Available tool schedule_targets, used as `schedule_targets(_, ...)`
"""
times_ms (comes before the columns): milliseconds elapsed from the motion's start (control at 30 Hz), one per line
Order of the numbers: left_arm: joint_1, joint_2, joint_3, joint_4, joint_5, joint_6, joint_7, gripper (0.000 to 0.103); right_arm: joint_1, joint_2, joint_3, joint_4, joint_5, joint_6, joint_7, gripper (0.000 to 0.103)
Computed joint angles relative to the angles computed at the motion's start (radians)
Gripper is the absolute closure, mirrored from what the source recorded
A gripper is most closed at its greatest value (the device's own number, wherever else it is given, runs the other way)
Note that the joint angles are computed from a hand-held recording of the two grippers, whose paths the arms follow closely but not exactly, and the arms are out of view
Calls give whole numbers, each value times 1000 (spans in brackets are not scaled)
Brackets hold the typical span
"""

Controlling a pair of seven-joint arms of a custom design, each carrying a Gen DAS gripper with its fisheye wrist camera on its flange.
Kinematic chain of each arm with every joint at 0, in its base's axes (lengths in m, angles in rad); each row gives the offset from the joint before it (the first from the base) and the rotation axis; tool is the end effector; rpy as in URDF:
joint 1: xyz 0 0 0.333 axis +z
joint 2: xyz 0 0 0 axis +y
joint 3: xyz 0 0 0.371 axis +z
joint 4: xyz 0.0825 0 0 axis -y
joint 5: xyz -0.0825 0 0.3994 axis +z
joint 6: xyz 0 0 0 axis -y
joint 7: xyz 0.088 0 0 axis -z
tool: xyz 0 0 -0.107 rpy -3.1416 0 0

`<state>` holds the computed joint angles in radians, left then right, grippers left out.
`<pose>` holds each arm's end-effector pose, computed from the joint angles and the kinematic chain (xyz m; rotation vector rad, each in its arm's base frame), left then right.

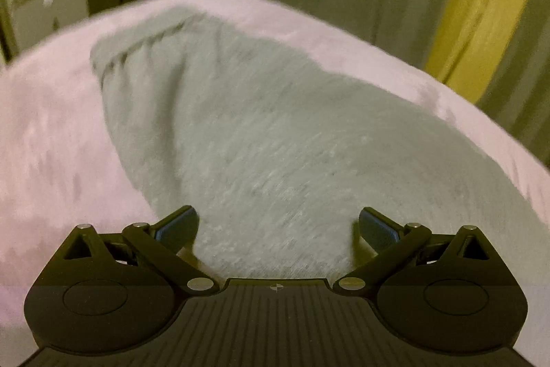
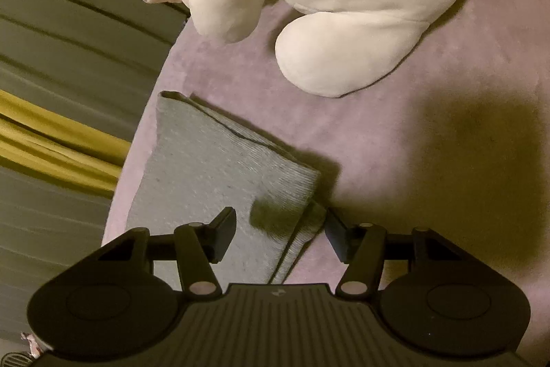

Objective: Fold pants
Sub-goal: 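Close the right gripper on the folded edge of the pants, then lift the folded edge with the right gripper, fold it over, and release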

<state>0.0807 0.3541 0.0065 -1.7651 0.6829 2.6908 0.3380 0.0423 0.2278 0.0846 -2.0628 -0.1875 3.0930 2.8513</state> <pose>0.7171 0.0414 0.4659 -2.3245 0.9658 -0.5687 0.6492 0.0944 0.4631 -0.6817 2.2420 -0.1633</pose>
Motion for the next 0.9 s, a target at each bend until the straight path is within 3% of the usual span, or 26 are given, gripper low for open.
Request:
schedule_targets(33, 8, 7, -6, 5, -27, -5, -3, 0, -2, 4, 4, -1, 8, 15, 3, 64)
schedule_targets(100, -7, 10, 11, 6, -1, 1, -46, 0, -70, -5, 85, -25, 68, 38, -61, 77)
schedule_targets(200, -25, 22, 11, 33, 33, -50, -35, 0, -64, 19, 85, -1, 57, 35, -66, 77)
schedule_targets(267, -26, 34, 3, 51, 35, -71, -9, 0, -86, 41, 118, 21, 86, 36, -78, 74)
schedule_targets(500, -22, 38, 0, 56, 25, -73, -2, 0, 22, 83, 1, 84, 33, 4, 39, 68)
schedule_targets(567, -22, 39, 1, 57, 26, -72, -4, 0, 67, 106, -51, 121, -9, 6, 84, 72)
schedule_targets(600, -23, 40, 1, 58, 26, -73, -3, 0, 118, 113, -108, 139, -56, 1, 119, 81)
schedule_targets(667, -23, 39, 2, 57, 26, -72, -4, 0, 179, 123, -176, 171, -148, -20, 164, 83)
schedule_targets(800, -21, 38, 1, 55, 23, -67, -2, 0, 122, 169, -90, 276, -162, -187, 74, 82)
schedule_targets(900, -17, 33, 1, 46, 20, -52, -9, 0, 172, 178, -137, 319, -233, -242, 115, 86)
